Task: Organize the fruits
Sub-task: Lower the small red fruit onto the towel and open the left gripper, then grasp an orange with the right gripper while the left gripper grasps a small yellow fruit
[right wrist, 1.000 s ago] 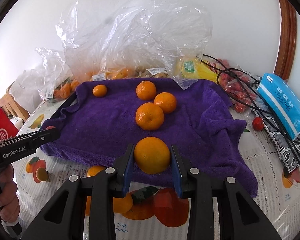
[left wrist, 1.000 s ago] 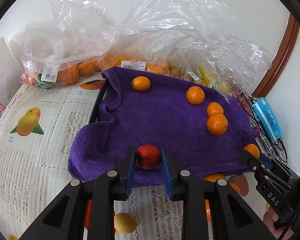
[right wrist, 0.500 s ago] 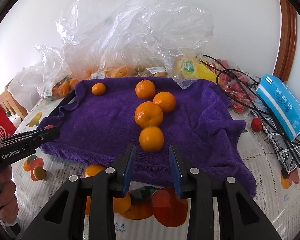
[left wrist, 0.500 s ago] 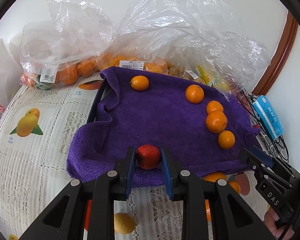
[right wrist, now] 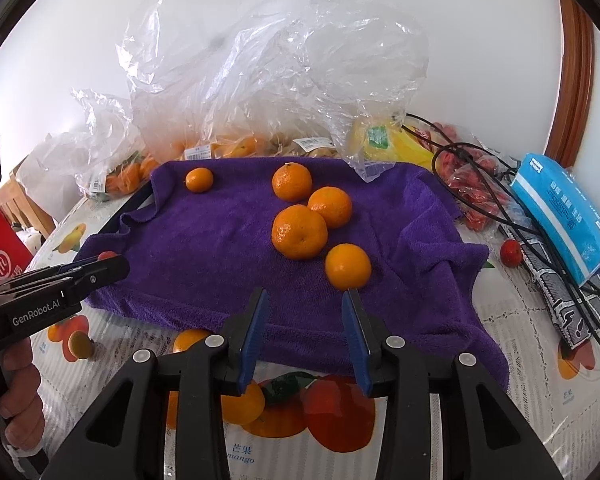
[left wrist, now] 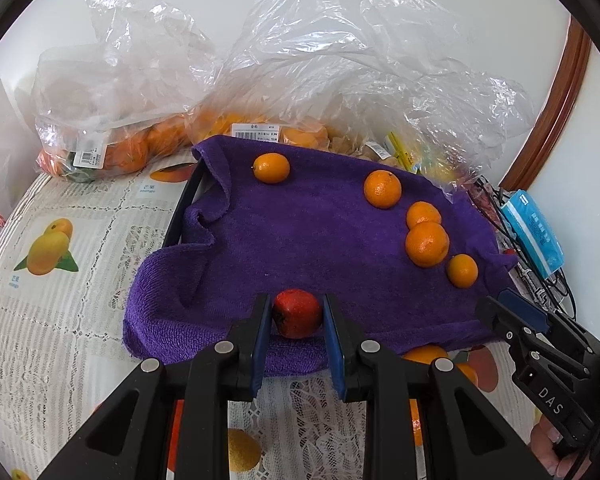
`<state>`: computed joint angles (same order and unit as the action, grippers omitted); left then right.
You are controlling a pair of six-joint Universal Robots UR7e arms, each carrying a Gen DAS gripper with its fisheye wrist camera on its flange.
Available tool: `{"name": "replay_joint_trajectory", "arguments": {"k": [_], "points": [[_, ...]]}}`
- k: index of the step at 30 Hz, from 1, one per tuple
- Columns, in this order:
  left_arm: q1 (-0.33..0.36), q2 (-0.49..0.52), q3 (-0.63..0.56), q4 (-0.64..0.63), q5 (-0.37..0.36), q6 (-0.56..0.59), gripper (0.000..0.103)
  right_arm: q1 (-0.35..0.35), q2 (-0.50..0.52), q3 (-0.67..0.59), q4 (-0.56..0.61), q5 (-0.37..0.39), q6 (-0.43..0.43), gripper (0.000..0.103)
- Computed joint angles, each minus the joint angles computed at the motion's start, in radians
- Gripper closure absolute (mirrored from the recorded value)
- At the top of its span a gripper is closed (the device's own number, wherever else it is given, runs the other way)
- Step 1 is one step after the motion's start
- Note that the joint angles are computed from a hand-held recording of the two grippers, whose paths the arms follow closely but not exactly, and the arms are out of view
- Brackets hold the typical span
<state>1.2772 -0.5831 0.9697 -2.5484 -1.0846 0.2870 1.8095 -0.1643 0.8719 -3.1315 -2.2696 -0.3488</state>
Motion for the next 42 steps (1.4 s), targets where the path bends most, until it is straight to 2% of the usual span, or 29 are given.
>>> {"name": "replay_joint_trajectory", "arguments": {"k": [2, 5, 7, 8, 15, 17, 19, 30, 36, 42], "points": [[0.001, -0.001, -0.002, 0.006, -0.007, -0.008, 0.078, 0.000, -0.001, 0.001, 0.000, 0.000, 0.001, 0.062], [0.004, -0.004, -0.004, 0.014, -0.022, -0.021, 0.072, 0.000, -0.002, 0.003, 0.000, 0.000, 0.003, 0.060], [0.003, -0.007, 0.000, 0.007, -0.018, -0.023, 0.054, 0.000, -0.002, 0.001, 0.001, -0.003, 0.007, 0.054], [0.001, -0.009, 0.006, -0.007, -0.012, -0.018, 0.051, 0.000, 0.000, 0.000, -0.004, -0.005, 0.005, 0.053], [-0.002, -0.015, 0.022, -0.035, -0.009, 0.001, 0.048, 0.003, 0.004, -0.004, -0.028, -0.017, -0.011, 0.043], [-0.001, -0.015, 0.024, -0.041, -0.012, 0.009, 0.048, 0.004, 0.005, -0.007, -0.027, -0.022, -0.011, 0.035], [-0.002, -0.018, 0.034, -0.062, -0.012, 0.021, 0.048, 0.005, 0.008, -0.011, -0.039, -0.027, -0.012, 0.032], [-0.011, -0.029, 0.067, -0.112, 0.016, 0.039, 0.048, 0.015, -0.019, 0.046, -0.078, 0.018, -0.015, 0.029], [-0.009, -0.045, 0.072, -0.108, 0.017, 0.032, 0.048, 0.034, -0.012, 0.068, -0.152, -0.038, -0.041, 0.029], [-0.004, -0.061, 0.069, -0.064, 0.022, -0.016, 0.048, 0.029, -0.070, 0.180, -0.136, -0.010, 0.053, 0.030]]}}
